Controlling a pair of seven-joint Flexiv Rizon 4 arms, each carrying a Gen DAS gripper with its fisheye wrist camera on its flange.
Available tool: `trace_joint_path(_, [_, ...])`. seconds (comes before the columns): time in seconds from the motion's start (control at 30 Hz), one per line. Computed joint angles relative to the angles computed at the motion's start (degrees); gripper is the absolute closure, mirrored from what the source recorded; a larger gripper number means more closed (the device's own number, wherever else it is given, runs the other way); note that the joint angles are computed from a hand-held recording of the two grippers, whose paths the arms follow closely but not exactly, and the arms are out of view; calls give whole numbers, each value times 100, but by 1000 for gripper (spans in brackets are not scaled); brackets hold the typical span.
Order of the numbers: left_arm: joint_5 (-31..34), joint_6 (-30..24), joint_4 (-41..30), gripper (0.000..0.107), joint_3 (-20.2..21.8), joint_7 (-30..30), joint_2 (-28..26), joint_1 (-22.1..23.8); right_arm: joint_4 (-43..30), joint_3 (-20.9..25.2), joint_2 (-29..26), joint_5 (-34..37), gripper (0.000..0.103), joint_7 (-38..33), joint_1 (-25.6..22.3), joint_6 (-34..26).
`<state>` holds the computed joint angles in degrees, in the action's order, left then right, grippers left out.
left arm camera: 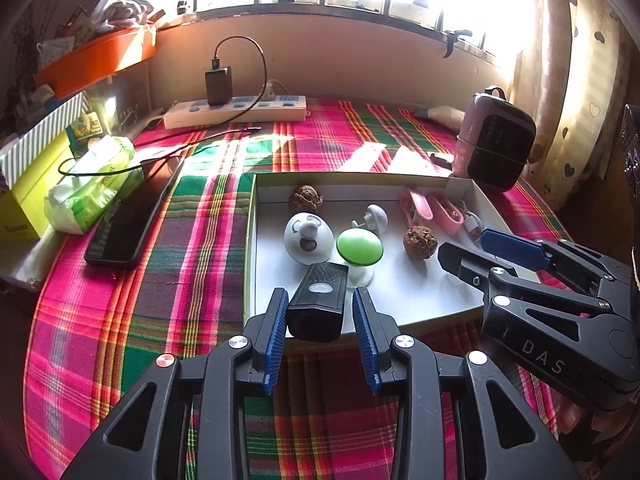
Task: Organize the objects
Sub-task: 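Open the right tool to release the walnut while the left tool releases the black device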
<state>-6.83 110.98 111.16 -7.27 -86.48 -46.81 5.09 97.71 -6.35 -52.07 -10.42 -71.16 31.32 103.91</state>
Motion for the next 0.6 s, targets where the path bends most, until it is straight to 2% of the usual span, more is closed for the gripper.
trace_joint_path(0.1, [-96, 225, 144, 76, 242, -37, 60, -240, 237, -100, 90, 135, 57, -27, 126, 219])
trace_joint_path(0.2, [-91, 315, 296, 76, 245, -80, 131, -253, 487, -119, 191, 272, 57, -103, 211, 400])
trace_joint_path(0.3, [-340, 479, 419, 76, 640, -22, 172, -694, 721, -259, 267, 491, 57, -167, 409, 493])
trace_joint_path(0.5, [-556, 468, 675, 76, 815, 98, 189, -959, 1042, -271, 342, 725, 57, -202, 526, 461])
trace_joint_path(0.6, [-507, 493, 783, 76, 678, 85, 173, -859, 1172, -365, 354, 859, 57, -175, 653, 429])
